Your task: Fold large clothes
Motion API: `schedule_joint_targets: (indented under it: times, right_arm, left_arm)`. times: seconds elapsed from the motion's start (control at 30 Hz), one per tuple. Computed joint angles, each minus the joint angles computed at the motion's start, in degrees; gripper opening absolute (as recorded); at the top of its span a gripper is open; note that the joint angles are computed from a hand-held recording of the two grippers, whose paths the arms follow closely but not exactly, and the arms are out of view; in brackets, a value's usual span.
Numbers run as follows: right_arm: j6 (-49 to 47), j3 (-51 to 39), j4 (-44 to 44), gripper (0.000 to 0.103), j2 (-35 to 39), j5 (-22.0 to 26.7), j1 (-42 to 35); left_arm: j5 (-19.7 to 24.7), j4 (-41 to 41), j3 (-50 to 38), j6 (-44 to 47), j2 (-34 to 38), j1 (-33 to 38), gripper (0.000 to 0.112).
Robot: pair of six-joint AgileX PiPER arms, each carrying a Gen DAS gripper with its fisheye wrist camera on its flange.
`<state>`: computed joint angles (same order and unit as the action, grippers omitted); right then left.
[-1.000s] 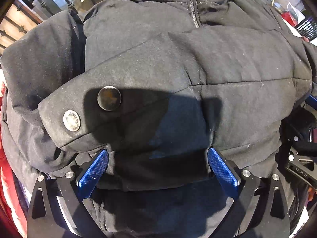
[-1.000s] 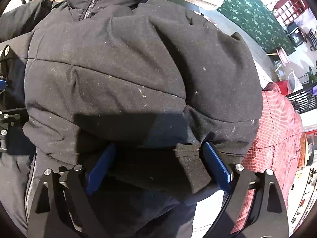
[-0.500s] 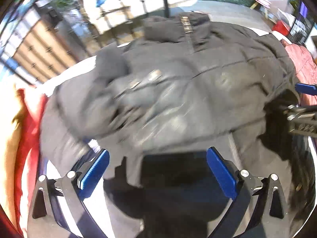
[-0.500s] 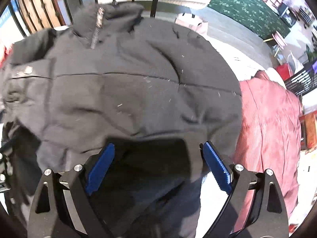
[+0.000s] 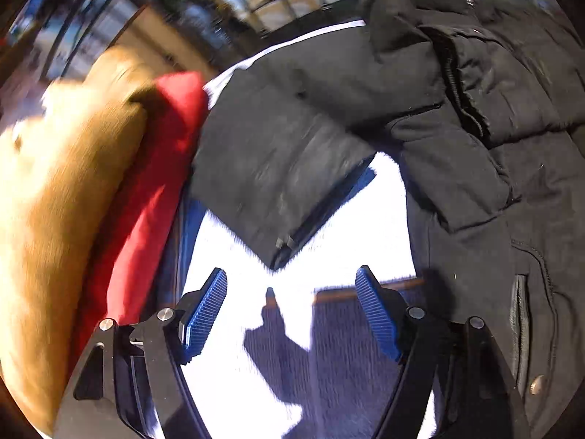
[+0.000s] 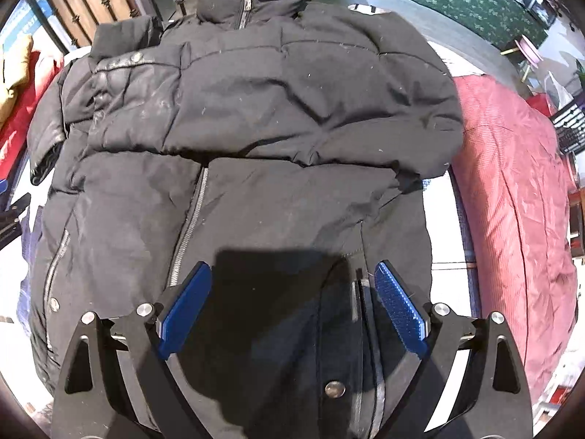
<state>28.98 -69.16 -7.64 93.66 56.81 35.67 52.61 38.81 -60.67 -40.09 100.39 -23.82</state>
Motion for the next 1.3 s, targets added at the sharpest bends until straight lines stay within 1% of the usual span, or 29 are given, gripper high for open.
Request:
schedule_joint_targets:
  times: [0.03, 0.13, 0.2, 0.27, 0.3, 0.33, 0.37, 0.4, 0.43, 0.5, 0.53, 0.6, 0.67, 0.7, 0.77, 0.8, 0.9, 0.97, 1.03, 1.07, 1.13, 1.17, 1.2, 1.27, 1.3]
  right_arm:
    - [-0.27, -0.74, 0.24, 0.09, 0.1, 0.46, -0.59]
    - [1.74, -2.02, -0.06, 0.09, -0.12, 2.48, -0.08]
    - [3.97, -1.73, -0.85, 0.09, -0.83, 3.71, 1.03]
    - [5.59, -1.1, -1.28, 0.09, -1.63, 4.72, 1.88]
    - [6.64, -0.62, -1.61, 0.09, -2.18, 5.32, 2.41]
    - [7.39, -0.42, -1.83, 0.09, -2.27, 5.6, 2.7]
    - [8.56, 0.24, -2.08, 0.09, -2.91, 6.18, 3.23]
    - [9.57, 0.95, -2.22, 0.09, -3.57, 6.6, 3.69]
    - [10.32, 1.47, -2.27, 0.09, -4.03, 6.92, 3.99]
    - [12.24, 2.22, -2.76, 0.09, -4.6, 7.6, 4.66]
    - [12.99, 2.64, -2.87, 0.09, -4.91, 7.74, 4.88]
    - [14.59, 3.34, -2.69, 0.09, -5.32, 7.96, 5.18]
    - [15.64, 3.64, -2.5, 0.09, -5.43, 7.83, 5.43]
    - [16.01, 3.61, -2.41, 0.09, -5.37, 7.77, 5.59]
    - [16.28, 3.06, -2.27, 0.09, -5.04, 7.75, 5.91]
    - [16.21, 2.63, -2.19, 0.09, -4.77, 7.57, 6.1]
    - [15.13, 1.2, -2.39, 0.09, -4.31, 7.3, 6.28]
    - [14.06, 0.11, -2.27, 0.09, -3.98, 7.15, 5.8]
    - [13.17, -0.91, -2.12, 0.09, -3.55, 6.82, 5.09]
    - [12.64, -1.43, -1.89, 0.09, -3.34, 6.52, 4.58]
    - [11.27, -2.67, -1.09, 0.09, -2.59, 6.11, 3.4]
    - [10.63, -3.36, -0.69, 0.09, -2.25, 6.0, 2.85]
    - [10.04, -3.97, -0.31, 0.09, -1.96, 5.98, 2.39]
    - [8.89, -4.74, 0.46, 0.09, -1.77, 5.42, 1.51]
    - [8.25, -5.0, 0.78, 0.09, -1.74, 5.02, 1.08]
  left_arm:
    - [-1.57, -0.41, -0.69, 2.33, 0.88, 0.45, 0.071]
    - [-3.61, -0.96, -3.29, 6.12, 4.33, 1.26, 0.071]
    - [-3.42, 0.83, -6.11, 4.9, 8.05, 1.85, 0.071]
    - [-3.3, -1.02, -9.44, 5.39, 11.49, 3.83, 0.071]
    - [-2.6, -2.58, -12.12, 6.56, 13.54, 4.36, 0.073]
    - [-3.38, -2.31, -12.76, 6.5, 14.69, 5.02, 0.078]
    - [-4.33, 0.11, -12.38, 4.85, 14.9, 4.83, 0.084]
    - [-5.36, 1.92, -11.48, 4.18, 14.46, 5.1, 0.086]
    - [-6.66, 2.34, -11.11, 4.48, 14.3, 5.66, 0.087]
    - [-9.12, 1.99, -10.4, 5.42, 13.63, 7.0, 0.085]
    - [-9.83, 2.02, -9.88, 5.47, 13.21, 7.37, 0.074]
    - [-9.94, 0.05, -10.58, 7.76, 12.98, 8.56, 0.066]
    - [-8.99, -2.24, -12.26, 10.75, 12.97, 9.84, 0.048]
    - [-8.5, -3.76, -12.86, 12.26, 12.23, 10.34, 0.044]
    - [-8.24, -7.15, -14.43, 14.92, 9.88, 11.77, 0.028]
    - [-8.36, -9.22, -15.03, 16.51, 8.47, 12.68, 0.026]
    - [-6.15, -18.96, -17.64, 22.61, -0.76, 15.52, 0.022]
    - [-3.22, -24.91, -21.4, 26.66, -6.82, 17.98, 0.021]
    - [1.06, -30.36, -26.81, 28.7, -11.32, 20.87, 0.02]
    - [3.32, -32.71, -30.87, 29.23, -13.02, 23.08, 0.02]
    - [6.61, -34.55, -36.45, 29.78, -15.57, 26.53, 0.019]
    - [8.37, -35.61, -40.35, 29.7, -16.58, 29.62, 0.019]
    - [9.53, -36.7, -41.96, 29.66, -17.41, 31.79, 0.019]
    - [13.1, -40.65, -46.82, 30.55, -17.68, 38.51, 0.018]
    - [14.22, -40.81, -47.94, 30.72, -17.63, 40.21, 0.018]
